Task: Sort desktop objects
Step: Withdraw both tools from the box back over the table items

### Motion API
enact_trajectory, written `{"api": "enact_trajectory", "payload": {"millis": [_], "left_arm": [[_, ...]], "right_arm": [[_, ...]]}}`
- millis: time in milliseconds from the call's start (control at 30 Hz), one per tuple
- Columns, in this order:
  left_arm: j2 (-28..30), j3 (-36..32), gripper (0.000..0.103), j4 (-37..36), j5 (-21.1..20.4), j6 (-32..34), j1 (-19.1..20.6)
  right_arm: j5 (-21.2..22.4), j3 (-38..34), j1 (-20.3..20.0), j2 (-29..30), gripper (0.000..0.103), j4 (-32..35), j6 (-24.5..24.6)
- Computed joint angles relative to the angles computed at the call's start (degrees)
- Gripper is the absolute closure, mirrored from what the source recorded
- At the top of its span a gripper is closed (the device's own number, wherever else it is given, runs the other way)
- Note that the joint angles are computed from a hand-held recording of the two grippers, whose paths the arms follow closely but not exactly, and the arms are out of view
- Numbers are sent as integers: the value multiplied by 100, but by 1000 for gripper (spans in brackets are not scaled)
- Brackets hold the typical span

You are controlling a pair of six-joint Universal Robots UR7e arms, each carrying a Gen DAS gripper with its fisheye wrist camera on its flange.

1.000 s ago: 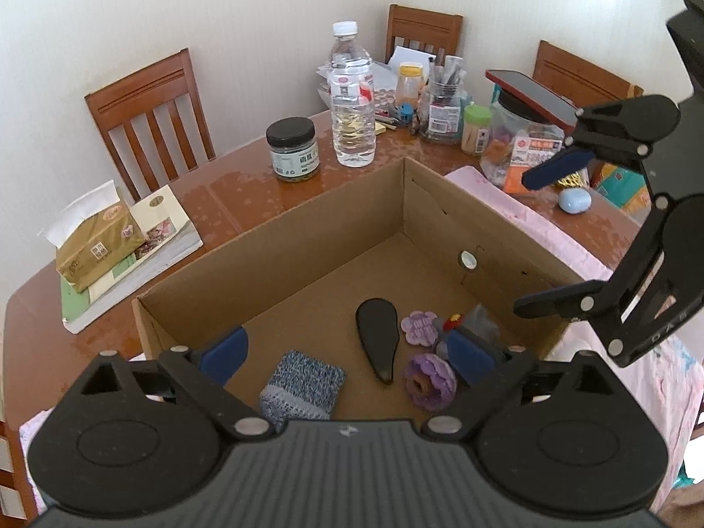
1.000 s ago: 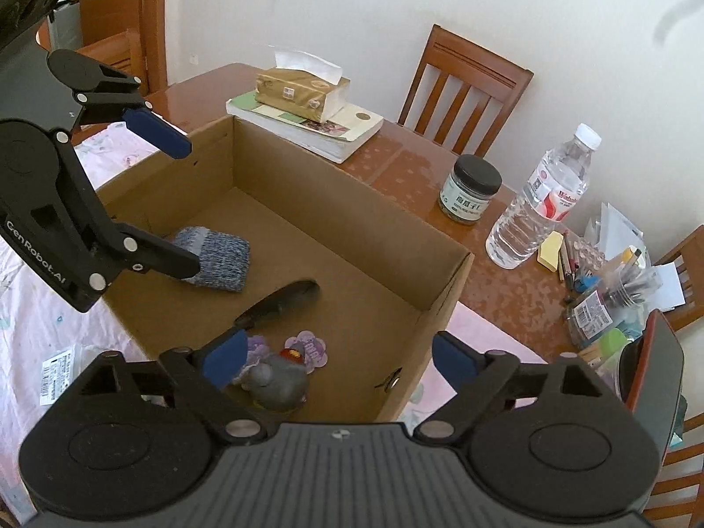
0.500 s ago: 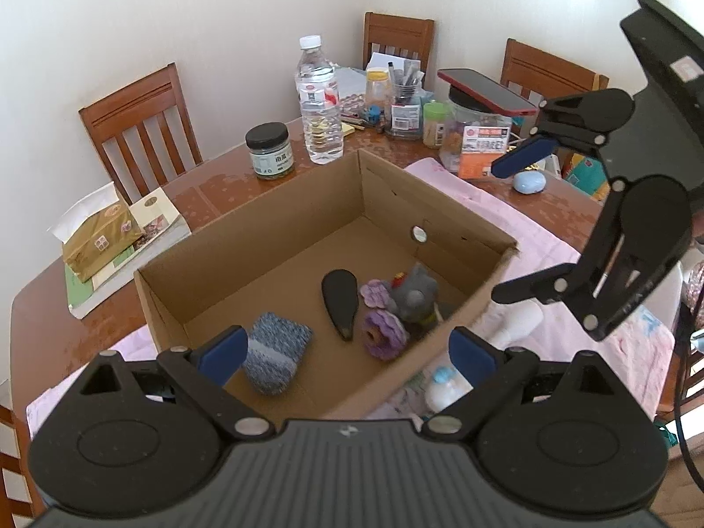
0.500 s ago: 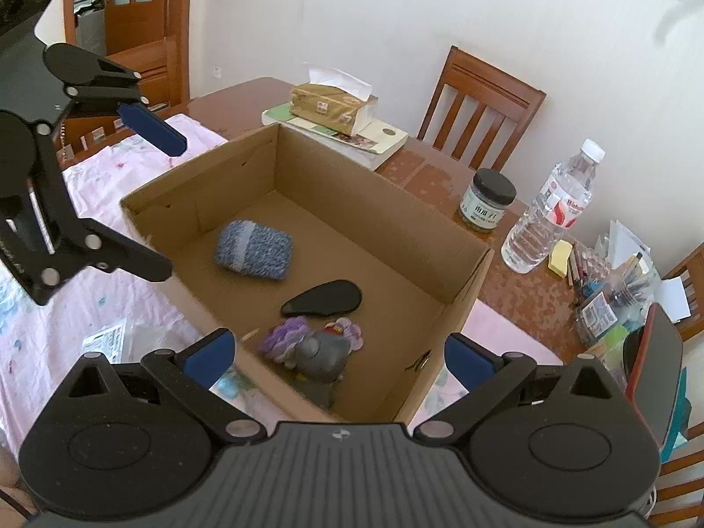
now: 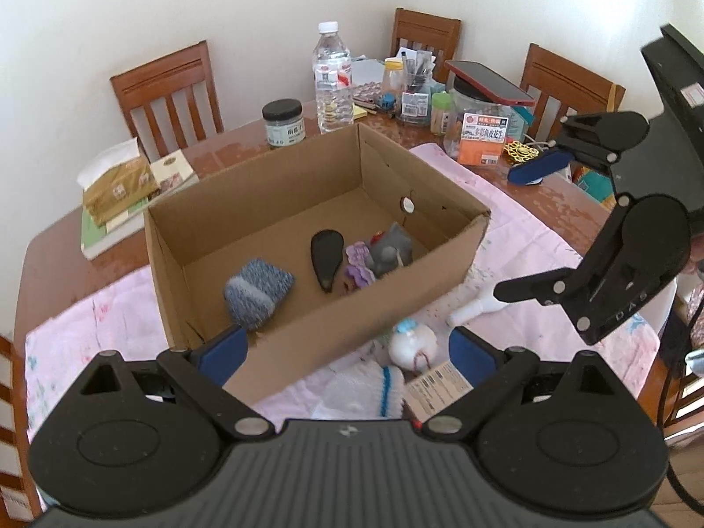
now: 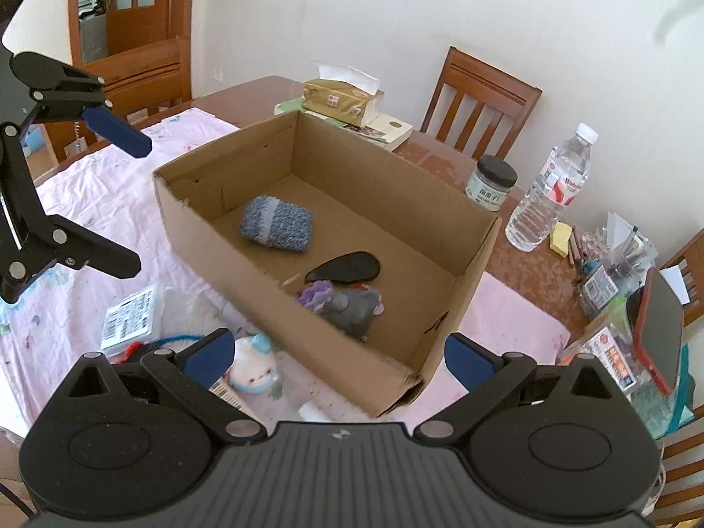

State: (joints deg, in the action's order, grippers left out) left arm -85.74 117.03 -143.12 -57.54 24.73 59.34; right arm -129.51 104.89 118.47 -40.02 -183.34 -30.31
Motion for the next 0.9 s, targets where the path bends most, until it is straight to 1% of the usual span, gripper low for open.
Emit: {"api": "enact_trajectory", "payload": {"millis": [200,367,467,567,633,700,800,867,900], "left_arm": [[-218,387,5,-107,207,-379,-141],[-360,654,5,-145,433,-638,-247],[-468,812,5,-147,451,-742,-255],[-560,963,5,-204,392,-723,-214],[-627,1157,5,-356,487,-598,-232],[-702,1283,5,-315,519,-632,-244],[-843,1445,5,-254,280,-706,-187],[-899,1590,5,-242,300,-809,-201],[-917,1650,5,-240,329,-839,-210]], "right_arm": [[141,354,-1,-100,0,-197,15],[270,604,-9,-175,0,-302,169],[202,757,25,-174,0,-440,338],[-7,924,101,-125,0,-610,613],[-172,1059,159,-81,0,-751,849],[-370,1179,225,-18,0,-835,1172],[-524,1384,293,-36,0,-728,1859],[-508,1537,315,-30,0,-795,2072],[-574,1564,335,-9,0,-760,2181]]}}
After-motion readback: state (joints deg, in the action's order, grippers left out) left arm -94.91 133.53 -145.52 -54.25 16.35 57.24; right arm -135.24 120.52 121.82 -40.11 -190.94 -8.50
